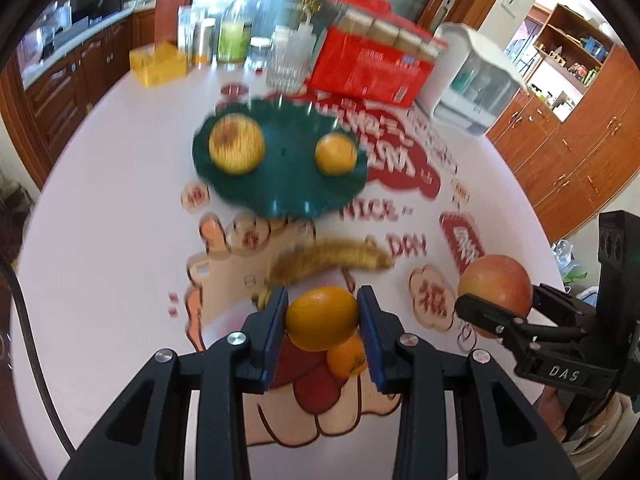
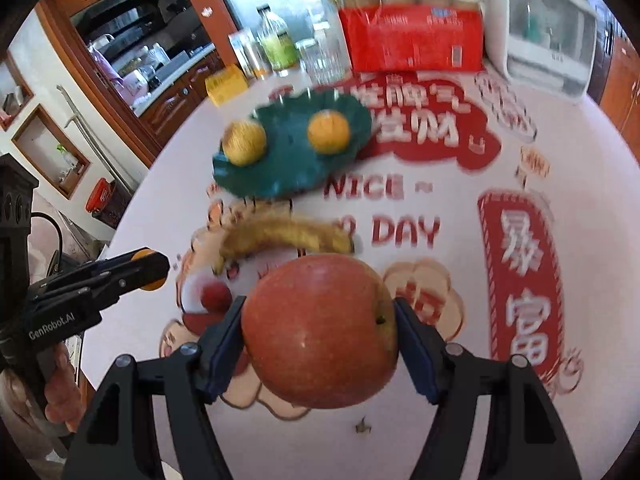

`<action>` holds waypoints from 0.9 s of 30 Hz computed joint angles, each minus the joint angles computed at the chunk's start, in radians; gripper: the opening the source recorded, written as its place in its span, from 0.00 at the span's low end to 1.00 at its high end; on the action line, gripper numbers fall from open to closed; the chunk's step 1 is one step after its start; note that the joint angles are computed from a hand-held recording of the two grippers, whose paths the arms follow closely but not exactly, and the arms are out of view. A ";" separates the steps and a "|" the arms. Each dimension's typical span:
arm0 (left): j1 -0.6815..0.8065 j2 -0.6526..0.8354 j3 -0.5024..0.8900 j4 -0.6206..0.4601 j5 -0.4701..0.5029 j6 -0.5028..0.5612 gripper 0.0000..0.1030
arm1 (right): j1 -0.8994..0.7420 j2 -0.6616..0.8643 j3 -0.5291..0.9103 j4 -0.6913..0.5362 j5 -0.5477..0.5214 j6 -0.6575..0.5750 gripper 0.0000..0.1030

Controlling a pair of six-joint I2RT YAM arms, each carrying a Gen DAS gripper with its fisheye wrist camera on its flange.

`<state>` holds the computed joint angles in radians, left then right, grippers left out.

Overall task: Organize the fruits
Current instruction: 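Carry the small orange and red apple in both tools over the green plate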

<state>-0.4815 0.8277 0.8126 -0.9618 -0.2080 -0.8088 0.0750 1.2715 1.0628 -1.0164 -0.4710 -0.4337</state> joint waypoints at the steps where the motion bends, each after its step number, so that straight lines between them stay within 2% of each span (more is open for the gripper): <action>1: 0.023 0.012 0.039 -0.016 0.003 0.028 0.33 | 0.002 0.015 0.044 -0.018 -0.009 0.004 0.68; 6: 0.158 0.076 0.219 -0.071 0.049 0.168 0.33 | 0.034 0.097 0.265 -0.079 -0.023 0.032 0.68; 11: 0.266 0.161 0.377 -0.104 0.071 0.278 0.33 | 0.072 0.213 0.514 -0.121 -0.008 0.062 0.69; 17: 0.434 0.306 0.565 -0.132 0.147 0.417 0.33 | 0.129 0.374 0.791 -0.136 0.037 0.119 0.69; 22: 0.528 0.425 0.668 -0.117 0.181 0.503 0.33 | 0.193 0.469 0.893 -0.107 0.073 0.142 0.69; 27: 0.606 0.556 0.713 -0.062 0.218 0.568 0.33 | 0.275 0.530 0.849 -0.043 0.108 0.146 0.69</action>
<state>0.1242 1.3840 1.5259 -1.0238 0.0098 -0.2413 0.3499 1.8013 1.9123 -1.0596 -0.3633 -0.2877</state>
